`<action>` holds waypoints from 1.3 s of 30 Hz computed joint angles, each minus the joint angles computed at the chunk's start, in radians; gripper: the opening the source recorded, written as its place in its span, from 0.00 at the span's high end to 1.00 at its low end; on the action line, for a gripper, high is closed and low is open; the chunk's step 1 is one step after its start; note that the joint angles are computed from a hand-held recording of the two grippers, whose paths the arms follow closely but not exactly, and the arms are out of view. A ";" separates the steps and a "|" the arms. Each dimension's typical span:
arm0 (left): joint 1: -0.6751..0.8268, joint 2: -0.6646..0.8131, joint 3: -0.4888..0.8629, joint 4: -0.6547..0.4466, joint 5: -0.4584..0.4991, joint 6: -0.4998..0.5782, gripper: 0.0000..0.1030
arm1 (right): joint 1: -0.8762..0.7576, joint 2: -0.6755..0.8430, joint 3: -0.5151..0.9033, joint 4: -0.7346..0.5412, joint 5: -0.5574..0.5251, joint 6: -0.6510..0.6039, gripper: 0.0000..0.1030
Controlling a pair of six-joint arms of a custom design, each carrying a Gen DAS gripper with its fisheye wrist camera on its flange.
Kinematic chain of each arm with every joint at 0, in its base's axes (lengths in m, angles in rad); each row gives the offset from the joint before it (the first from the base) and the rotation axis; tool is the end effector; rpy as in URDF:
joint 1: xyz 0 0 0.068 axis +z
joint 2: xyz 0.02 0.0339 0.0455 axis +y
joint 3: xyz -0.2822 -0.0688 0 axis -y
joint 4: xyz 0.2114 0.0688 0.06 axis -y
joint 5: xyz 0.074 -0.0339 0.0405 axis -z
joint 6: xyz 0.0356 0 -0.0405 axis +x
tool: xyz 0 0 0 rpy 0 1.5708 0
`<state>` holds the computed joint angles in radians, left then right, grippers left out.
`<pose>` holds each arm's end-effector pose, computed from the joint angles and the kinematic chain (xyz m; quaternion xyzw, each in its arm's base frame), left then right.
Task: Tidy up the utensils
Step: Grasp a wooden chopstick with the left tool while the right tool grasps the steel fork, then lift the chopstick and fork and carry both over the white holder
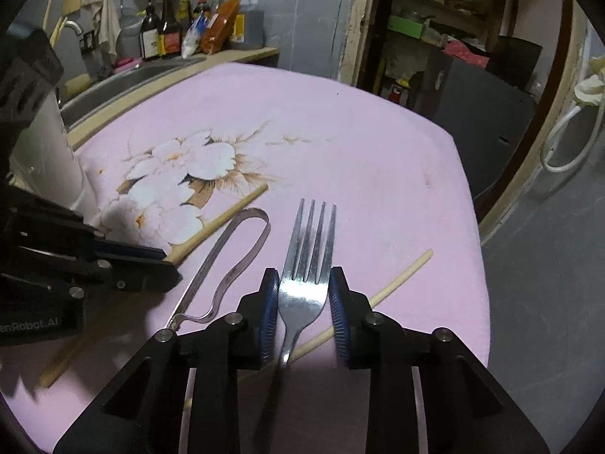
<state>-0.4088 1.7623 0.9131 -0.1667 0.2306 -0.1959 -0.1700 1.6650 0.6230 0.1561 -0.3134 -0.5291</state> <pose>0.2864 -0.1329 0.1791 0.1328 0.9466 -0.1866 0.2268 0.2712 -0.0354 0.1587 -0.2177 0.9061 0.0245 0.3620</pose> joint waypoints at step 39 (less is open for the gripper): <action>0.520 -0.810 -0.474 0.689 0.221 0.008 0.96 | 0.520 -0.722 -0.352 0.666 0.271 0.254 0.80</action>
<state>0.1112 0.9524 0.4392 0.5222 0.4512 -0.1882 0.3504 0.9433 0.2706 0.8224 -0.0422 -0.2754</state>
